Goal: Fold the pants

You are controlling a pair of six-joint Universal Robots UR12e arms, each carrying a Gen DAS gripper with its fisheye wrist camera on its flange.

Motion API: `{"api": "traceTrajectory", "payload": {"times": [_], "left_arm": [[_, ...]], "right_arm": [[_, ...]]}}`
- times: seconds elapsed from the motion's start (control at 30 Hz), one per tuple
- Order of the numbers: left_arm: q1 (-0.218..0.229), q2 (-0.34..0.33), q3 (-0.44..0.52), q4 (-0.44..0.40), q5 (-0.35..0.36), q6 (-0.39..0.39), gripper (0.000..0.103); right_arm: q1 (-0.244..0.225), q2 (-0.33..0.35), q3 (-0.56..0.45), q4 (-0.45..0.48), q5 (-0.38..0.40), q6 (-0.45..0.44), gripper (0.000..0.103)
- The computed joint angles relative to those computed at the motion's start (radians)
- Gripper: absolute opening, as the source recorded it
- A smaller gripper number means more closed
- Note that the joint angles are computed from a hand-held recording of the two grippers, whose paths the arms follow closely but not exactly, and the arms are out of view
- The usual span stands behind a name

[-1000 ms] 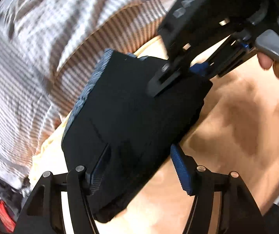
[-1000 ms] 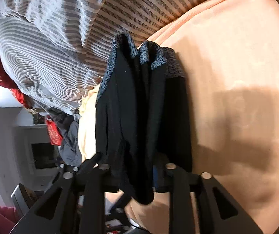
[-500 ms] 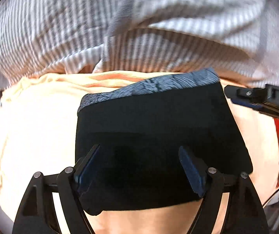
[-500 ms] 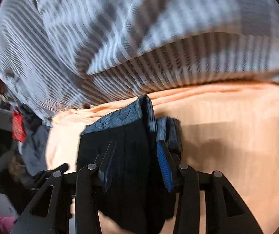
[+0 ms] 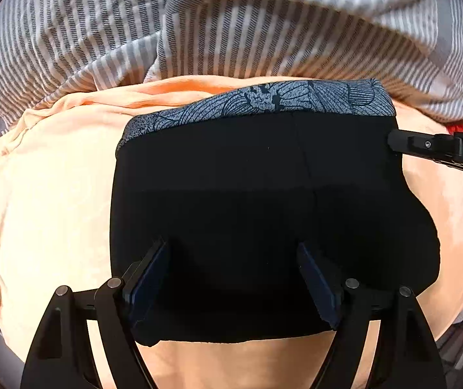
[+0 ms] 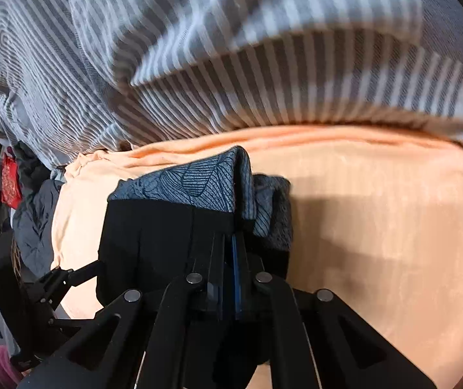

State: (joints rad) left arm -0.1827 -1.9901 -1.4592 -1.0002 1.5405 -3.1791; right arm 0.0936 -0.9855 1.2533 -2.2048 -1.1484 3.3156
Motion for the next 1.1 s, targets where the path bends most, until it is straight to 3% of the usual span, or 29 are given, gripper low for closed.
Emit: {"api": "traceTrajectory", "payload": {"times": [0.2,0.33,0.5,0.57,0.77,0.87,0.93,1.0,1.1], "left_arm": [[-0.005,-0.012,0.006,-0.002,0.011,0.008,0.081],[-0.008,-0.024,0.016,0.004,0.014,0.002,0.081],[-0.009,-0.027,0.015,0.009,0.013,-0.004,0.081],[-0.009,-0.022,0.010,0.009,0.014,-0.005,0.081],[-0.010,-0.019,0.006,0.012,0.016,-0.005,0.081],[-0.007,-0.016,0.003,0.011,0.012,0.001,0.081],[-0.004,-0.014,0.005,0.008,0.014,0.004,0.081],[0.007,-0.006,-0.001,0.011,-0.005,0.014,0.081],[0.036,0.006,-0.012,0.025,-0.050,0.031,0.081]], "right_arm": [[0.001,-0.013,0.030,-0.028,-0.019,0.040,0.005],[0.009,-0.018,0.024,-0.001,-0.062,0.022,0.005],[0.000,-0.045,0.059,0.006,-0.063,0.038,0.005],[0.000,-0.066,0.088,-0.019,-0.084,0.044,0.005],[-0.003,-0.128,0.177,-0.112,-0.049,0.077,0.005],[0.001,-0.134,0.191,-0.070,-0.011,0.045,0.006],[0.015,-0.125,0.180,-0.002,-0.060,0.007,0.006],[0.010,-0.122,0.187,0.004,-0.053,0.015,0.007],[-0.017,-0.131,0.210,-0.044,0.005,0.073,0.020]]}}
